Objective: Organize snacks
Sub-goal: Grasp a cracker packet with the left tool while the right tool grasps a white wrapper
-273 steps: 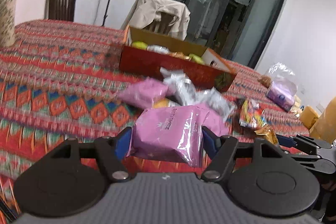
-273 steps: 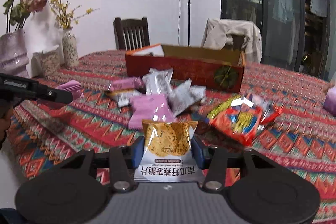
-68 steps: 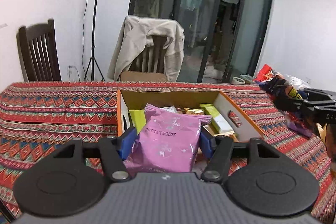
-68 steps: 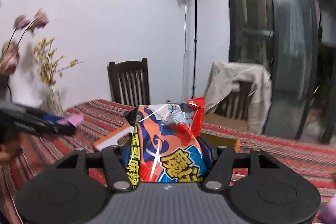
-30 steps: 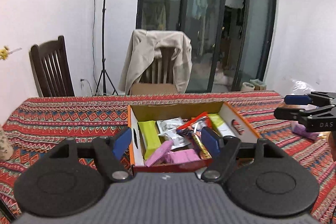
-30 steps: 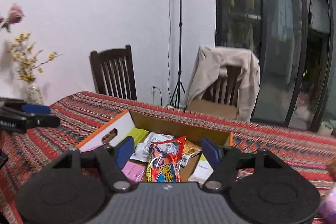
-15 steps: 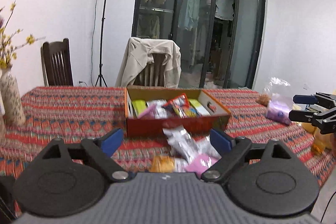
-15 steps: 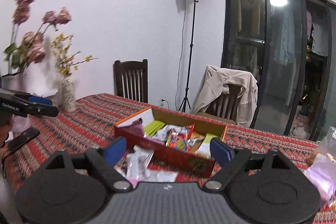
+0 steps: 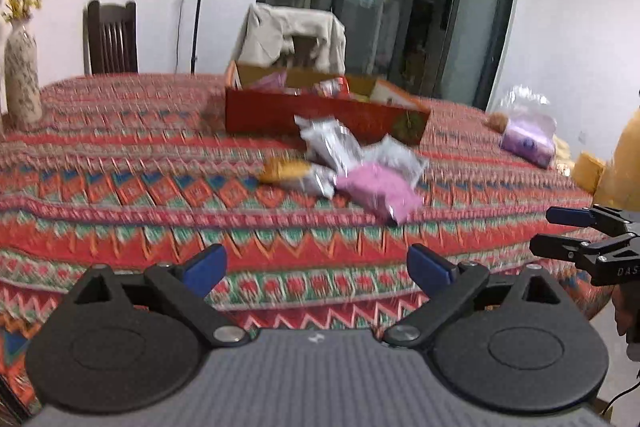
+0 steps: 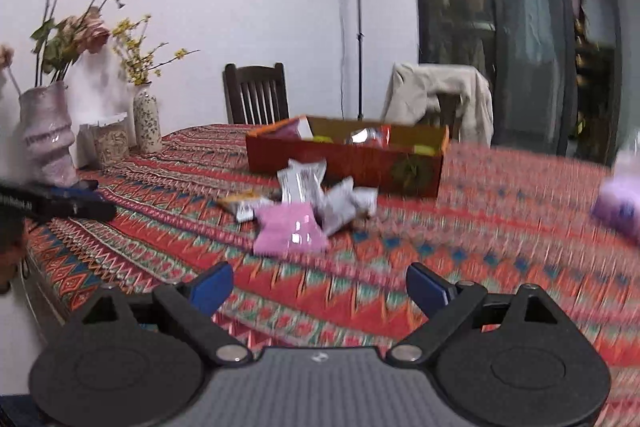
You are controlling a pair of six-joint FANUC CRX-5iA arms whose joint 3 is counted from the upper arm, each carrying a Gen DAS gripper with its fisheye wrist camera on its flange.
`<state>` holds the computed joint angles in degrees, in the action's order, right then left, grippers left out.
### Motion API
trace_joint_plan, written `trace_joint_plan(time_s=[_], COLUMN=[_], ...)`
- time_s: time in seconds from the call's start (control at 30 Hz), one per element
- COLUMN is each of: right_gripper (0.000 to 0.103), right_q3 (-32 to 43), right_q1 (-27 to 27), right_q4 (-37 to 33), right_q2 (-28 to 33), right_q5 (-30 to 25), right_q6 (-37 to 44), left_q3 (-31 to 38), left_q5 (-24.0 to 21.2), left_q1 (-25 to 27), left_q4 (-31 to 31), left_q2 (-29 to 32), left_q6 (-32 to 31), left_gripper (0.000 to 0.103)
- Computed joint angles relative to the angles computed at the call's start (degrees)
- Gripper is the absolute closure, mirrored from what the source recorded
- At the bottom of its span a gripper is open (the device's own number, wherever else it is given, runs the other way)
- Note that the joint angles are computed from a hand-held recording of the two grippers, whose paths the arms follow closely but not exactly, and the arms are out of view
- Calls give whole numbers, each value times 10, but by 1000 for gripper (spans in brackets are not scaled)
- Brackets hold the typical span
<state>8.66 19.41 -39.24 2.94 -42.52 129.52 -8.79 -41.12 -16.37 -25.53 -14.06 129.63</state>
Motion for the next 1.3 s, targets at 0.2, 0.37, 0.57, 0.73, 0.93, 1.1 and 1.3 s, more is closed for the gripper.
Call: trace_joint_plan(time_s=[0.2, 0.37, 0.57, 0.73, 0.93, 1.1, 1.3], right_gripper=[10, 10, 11, 17, 25, 35, 48], right_q3=[-32, -22, 10, 49, 109, 202, 278], right_q1=[19, 15, 29, 49, 79, 88, 103], right_q4=[75, 70, 102, 150, 211, 212, 230], right_q2=[3, 15, 46, 80, 132, 198, 266], right_q5=[40, 49, 46, 50, 68, 27, -6], right_q6=[-60, -71, -85, -88, -81, -58, -71], left_q3=[19, 28, 67, 130, 182, 186, 158], left_q5=[-13, -12, -7, -19, -29, -10, 34], left_q1=[6, 22, 49, 72, 103, 122, 144], left_q4=[4, 22, 57, 82, 138, 170, 229], left_q2=[31, 50, 96, 163, 222, 245, 244], left_q6=[-3, -23, -96, -191, -289, -325, -368], left_gripper=[4, 4, 4, 4, 4, 3, 4])
